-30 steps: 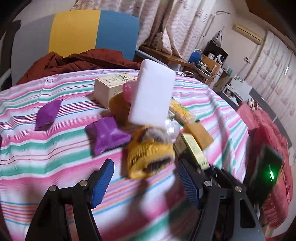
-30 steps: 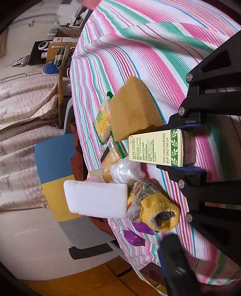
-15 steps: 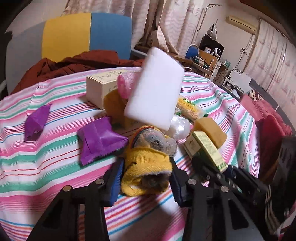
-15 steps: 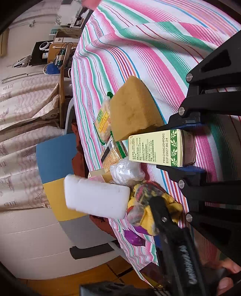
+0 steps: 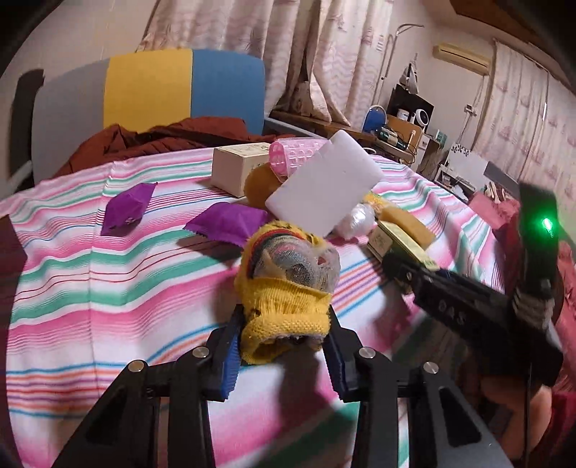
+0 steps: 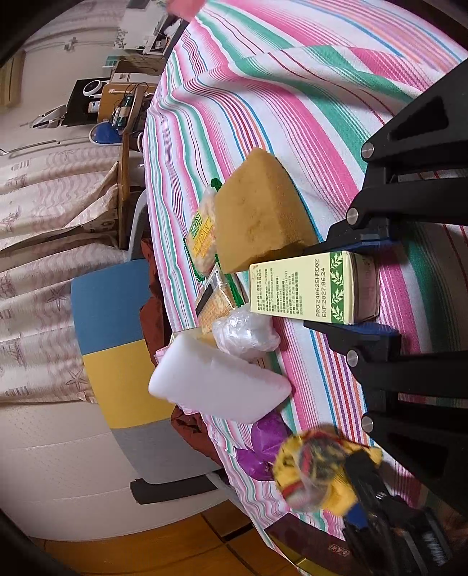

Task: Organize objects
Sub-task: 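Grasp the yellow knit sock with the left gripper while the right gripper holds the box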

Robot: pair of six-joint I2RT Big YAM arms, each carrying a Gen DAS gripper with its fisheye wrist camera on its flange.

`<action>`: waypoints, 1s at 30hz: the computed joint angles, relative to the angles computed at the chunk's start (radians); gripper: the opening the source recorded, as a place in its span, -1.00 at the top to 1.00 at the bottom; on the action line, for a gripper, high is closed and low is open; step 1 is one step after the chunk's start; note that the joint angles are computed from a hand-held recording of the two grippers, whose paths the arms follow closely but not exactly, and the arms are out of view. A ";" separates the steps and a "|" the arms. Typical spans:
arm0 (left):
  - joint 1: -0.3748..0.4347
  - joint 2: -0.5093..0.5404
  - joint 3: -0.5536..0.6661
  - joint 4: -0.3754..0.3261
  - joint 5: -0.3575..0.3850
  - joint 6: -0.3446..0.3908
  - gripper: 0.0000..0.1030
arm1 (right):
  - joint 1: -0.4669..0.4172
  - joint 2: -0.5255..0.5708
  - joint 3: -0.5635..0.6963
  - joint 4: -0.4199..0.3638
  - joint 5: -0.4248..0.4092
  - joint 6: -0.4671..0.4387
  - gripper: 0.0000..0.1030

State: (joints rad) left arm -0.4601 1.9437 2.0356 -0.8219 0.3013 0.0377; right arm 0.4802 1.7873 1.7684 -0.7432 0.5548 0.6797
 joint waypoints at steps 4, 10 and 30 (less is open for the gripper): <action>0.010 -0.012 -0.021 0.012 0.016 0.008 0.23 | 0.002 0.006 0.017 -0.031 0.001 -0.003 0.41; 0.030 -0.013 -0.023 0.008 0.061 -0.031 0.24 | 0.014 -0.003 0.023 -0.055 -0.032 0.032 0.41; 0.095 -0.127 -0.119 -0.056 0.095 -0.090 0.28 | 0.091 0.056 0.163 -0.130 -0.160 -0.005 0.42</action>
